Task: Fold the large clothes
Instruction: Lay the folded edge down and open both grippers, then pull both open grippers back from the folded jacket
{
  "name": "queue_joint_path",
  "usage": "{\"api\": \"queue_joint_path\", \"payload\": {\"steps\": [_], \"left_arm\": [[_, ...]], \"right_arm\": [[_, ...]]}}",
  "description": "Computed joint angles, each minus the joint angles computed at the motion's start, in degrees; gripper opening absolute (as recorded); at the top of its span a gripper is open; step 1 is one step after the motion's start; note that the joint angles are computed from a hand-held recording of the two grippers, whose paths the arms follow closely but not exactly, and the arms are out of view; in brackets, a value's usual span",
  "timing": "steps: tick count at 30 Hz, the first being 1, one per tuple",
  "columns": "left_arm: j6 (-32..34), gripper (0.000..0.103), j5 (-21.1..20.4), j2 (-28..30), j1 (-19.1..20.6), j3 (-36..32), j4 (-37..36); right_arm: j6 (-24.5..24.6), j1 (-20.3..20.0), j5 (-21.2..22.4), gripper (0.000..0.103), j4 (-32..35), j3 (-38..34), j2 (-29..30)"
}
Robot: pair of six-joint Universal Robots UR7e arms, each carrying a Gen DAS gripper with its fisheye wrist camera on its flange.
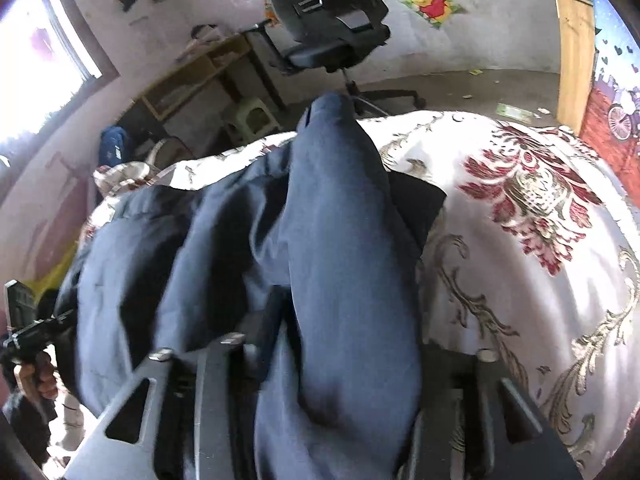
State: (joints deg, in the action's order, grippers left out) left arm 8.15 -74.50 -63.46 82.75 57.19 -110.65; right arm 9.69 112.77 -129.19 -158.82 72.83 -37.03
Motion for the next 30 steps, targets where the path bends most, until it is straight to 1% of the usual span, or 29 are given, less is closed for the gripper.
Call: {"api": "queue_joint_path", "payload": {"steps": [1,3,4,5,6,7,10,12,15,19,21,23,24,26,30], "left_arm": [[-0.51,0.052,1.65,-0.37,-0.39,0.96,-0.56],[-0.87,0.07,5.27,-1.64,-1.12,3.8,-3.56],[-0.97,0.073,7.43,-2.73,-1.74,5.91,-5.52],[-0.84,0.081,9.86,-3.64,-2.43,7.9,-7.63],[-0.32,0.089,12.53,-4.61,-3.25,9.96,-9.8],[0.7,0.091,14.36,-5.56,-3.96,11.89,-12.04],[3.55,0.095,17.47,-8.06,-5.69,16.54,-17.86],[4.72,0.102,18.86,-9.68,-6.91,19.48,-22.06],[7.04,0.103,20.46,-12.12,-8.63,23.84,-28.33],[11.76,0.103,25.31,-14.82,-12.23,30.03,-38.02],[14.1,0.103,26.55,-16.0,-13.69,32.62,-42.23],[17.0,0.103,27.89,-17.31,-15.52,35.73,-48.42],[17.75,0.103,28.42,-17.89,-16.32,36.96,-50.78],[19.66,0.103,28.12,-19.51,-17.98,39.58,-55.02],[22.3,0.103,28.06,-22.23,-21.01,43.52,-60.08]], "right_arm": [[-0.05,0.27,-1.19,0.059,0.06,0.03,0.11],[-0.82,1.01,-3.83,0.066,-0.44,0.0,0.56],[-1.28,1.44,-5.03,0.07,-0.66,-0.13,0.84],[-2.24,2.06,-7.03,0.081,-1.51,-0.35,1.33],[-3.78,2.6,-8.84,0.087,-3.38,-0.1,1.58],[-5.25,3.14,-10.33,0.092,-5.12,-0.22,1.96],[-8.83,4.69,-13.01,0.093,-8.58,-0.76,2.53],[-10.7,5.65,-13.97,0.093,-10.82,-0.55,2.43],[-12.53,7.0,-14.6,0.095,-13.33,-0.16,2.26],[-16.0,8.93,-15.36,0.097,-18.24,0.9,2.02],[-17.49,9.9,-15.11,0.098,-20.48,1.4,1.74],[-19.43,10.84,-15.19,0.098,-23.12,1.8,1.79],[-21.36,11.53,-15.34,0.098,-25.18,1.84,1.98],[-24.01,12.78,-15.59,0.099,-28.46,1.76,2.48],[-27.0,14.81,-15.48,0.099,-32.2,1.99,2.42]]}}
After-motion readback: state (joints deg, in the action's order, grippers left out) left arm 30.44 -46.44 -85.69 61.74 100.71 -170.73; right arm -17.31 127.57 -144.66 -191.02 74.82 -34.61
